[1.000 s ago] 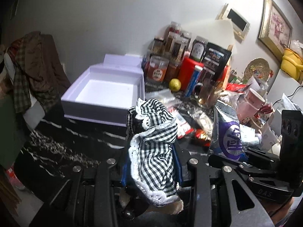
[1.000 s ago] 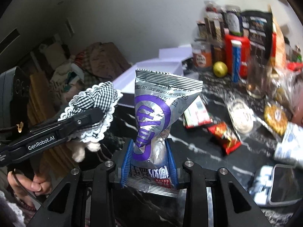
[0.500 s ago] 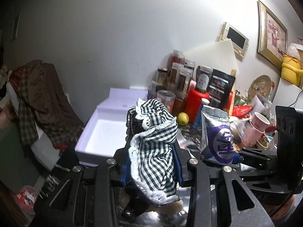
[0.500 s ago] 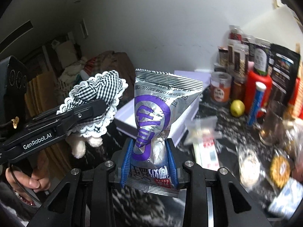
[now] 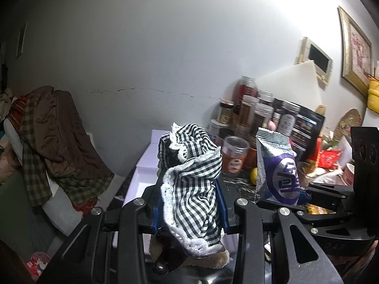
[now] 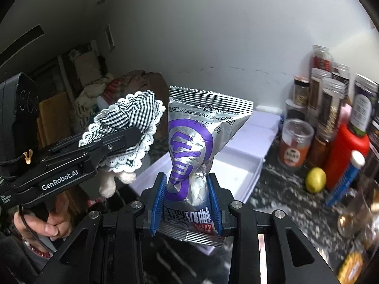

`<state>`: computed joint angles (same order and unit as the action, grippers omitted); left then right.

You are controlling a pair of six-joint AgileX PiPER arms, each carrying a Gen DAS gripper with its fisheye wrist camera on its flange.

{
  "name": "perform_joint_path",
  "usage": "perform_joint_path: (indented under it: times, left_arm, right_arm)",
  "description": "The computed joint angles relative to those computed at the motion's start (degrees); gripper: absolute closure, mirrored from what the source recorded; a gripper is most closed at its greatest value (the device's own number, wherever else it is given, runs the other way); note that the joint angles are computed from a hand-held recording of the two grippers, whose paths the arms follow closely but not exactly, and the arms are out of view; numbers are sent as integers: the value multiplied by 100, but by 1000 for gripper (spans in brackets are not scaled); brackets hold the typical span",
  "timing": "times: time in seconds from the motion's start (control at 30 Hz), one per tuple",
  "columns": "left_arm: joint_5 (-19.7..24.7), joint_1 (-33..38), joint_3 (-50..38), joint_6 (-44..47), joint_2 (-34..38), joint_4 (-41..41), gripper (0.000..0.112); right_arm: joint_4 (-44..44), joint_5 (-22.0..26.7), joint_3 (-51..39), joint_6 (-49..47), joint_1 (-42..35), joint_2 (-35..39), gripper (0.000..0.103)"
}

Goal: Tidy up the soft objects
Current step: 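Carry the gingham fabric and silver-purple packet over the white box with both tools, then lower both items into the white box and open both tools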

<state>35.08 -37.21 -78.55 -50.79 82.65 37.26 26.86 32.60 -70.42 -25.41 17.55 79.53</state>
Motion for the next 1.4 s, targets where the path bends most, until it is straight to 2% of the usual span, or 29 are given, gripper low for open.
perform_joint_path:
  times: [0.27,0.37,0.5,0.73,0.87,1.23,1.4]
  left_arm:
    - [-397,1006,-615,1467,802,-1281,76]
    - [-387,1284,-886,1974,1162,-1755,76]
    - [-262,1432,-1255,2270,1642,-1940,76]
    - [82,1626,-1928,2921,2391,-2523,76]
    - [355,1614,-2360,2973,2762,-2478,76]
    - [1162,1533,-3200,3065,3541,-2416,76]
    - [1664,1569,-3670,3223,3880,-2632,76]
  right_arm:
    - [-109,225,-1322,-23,2,1320,69]
    - [-171,389,-1802,19,-12,1773,69]
    - [-366,644,-2360,188,4,2275,69]
    - [-429,1366,-3411,322,-109,3194,69]
    - [-494,1709,-3880,413,-168,3573,69]
    - [-1128,2261,-4541,850,-75,4204,69]
    - [-1344,2466,-4824,1022,-57,4473,69]
